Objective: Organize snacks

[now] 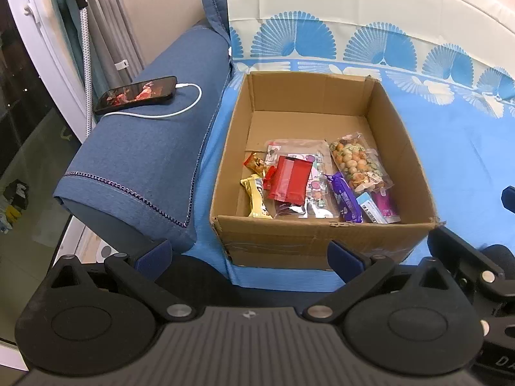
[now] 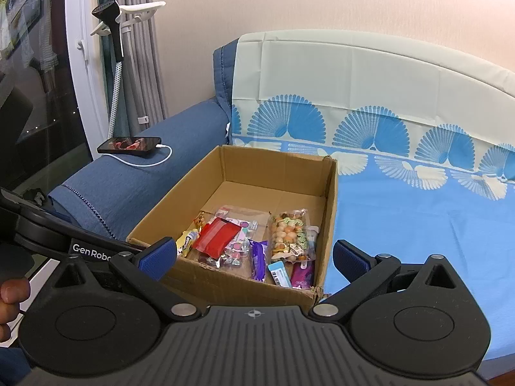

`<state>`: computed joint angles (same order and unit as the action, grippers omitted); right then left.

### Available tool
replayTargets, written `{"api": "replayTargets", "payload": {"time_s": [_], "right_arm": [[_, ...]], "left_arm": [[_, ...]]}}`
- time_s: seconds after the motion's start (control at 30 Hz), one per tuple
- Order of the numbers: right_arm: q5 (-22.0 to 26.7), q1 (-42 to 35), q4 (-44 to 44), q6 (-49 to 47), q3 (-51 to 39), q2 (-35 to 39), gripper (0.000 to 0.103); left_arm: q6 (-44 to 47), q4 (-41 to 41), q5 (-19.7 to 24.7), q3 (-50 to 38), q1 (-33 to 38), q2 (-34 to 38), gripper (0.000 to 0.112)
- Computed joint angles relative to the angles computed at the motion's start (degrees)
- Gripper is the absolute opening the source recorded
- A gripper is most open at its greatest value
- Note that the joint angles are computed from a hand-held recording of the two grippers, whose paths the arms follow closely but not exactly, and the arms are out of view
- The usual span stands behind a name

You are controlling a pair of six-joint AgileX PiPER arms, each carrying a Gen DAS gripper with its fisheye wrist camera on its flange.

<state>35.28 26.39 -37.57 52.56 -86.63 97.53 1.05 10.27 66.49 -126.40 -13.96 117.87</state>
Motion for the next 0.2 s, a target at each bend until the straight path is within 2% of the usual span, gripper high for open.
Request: {"api": "replayTargets", "payload": {"time_s": [0.2], "right_arm": [[-0.07,-0.01,0.03,0.03,-0.03,0.03,0.103]], "left_arm": [[-0.42,0.41,-0.63,0.71,-0.07,-0.24,0.103]]}}
